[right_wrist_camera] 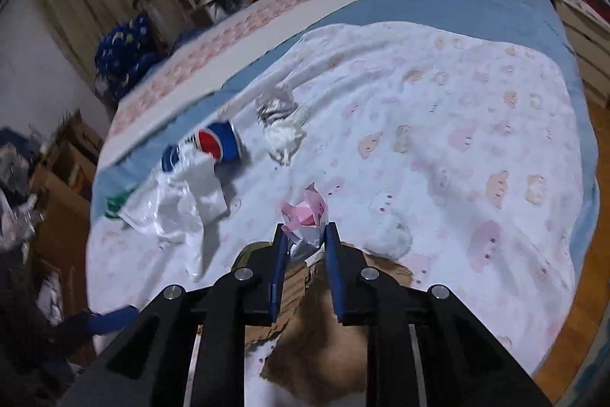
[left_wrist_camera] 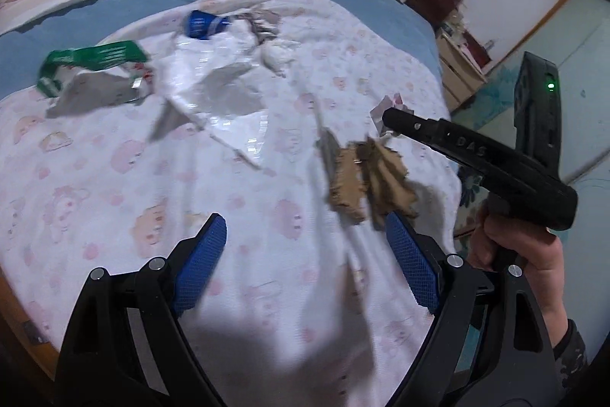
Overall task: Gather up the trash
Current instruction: 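Grasp the pink paper with the right tool while the left tool grasps a cardboard piece, then carry pink paper and cardboard to the red wastebasket and open both tools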
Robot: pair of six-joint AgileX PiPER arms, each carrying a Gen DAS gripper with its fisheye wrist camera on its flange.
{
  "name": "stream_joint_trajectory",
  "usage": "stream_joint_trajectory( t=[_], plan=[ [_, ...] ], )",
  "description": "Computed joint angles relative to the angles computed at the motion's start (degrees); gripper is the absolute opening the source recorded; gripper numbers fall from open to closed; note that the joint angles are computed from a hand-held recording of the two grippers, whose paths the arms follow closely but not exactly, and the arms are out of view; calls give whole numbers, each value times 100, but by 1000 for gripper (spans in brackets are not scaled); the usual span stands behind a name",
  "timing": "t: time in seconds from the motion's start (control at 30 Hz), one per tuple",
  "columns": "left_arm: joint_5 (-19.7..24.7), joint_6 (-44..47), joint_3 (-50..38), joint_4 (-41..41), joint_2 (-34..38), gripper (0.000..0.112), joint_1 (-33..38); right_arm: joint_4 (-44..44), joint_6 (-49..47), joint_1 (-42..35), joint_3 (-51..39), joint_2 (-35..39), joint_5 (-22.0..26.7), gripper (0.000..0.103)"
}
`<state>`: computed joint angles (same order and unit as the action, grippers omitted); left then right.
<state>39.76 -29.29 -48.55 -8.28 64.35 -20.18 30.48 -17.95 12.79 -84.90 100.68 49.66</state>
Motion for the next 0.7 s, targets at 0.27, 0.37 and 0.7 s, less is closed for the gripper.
stream_joint_trajectory(
  t=[0.27,0.37,0.7],
  plan=[
    [-640,1442,-113,-1700,759,65,115,585,-225,-585,384,-567,247,21],
    [-640,1610,-121,-2012,1113,44,152,756,-415,-785,538,-765,326,21],
    [-1178,1029,18,-1620,1275,6,44,1121,-841,-1348,887,-1144,644,21]
  ],
)
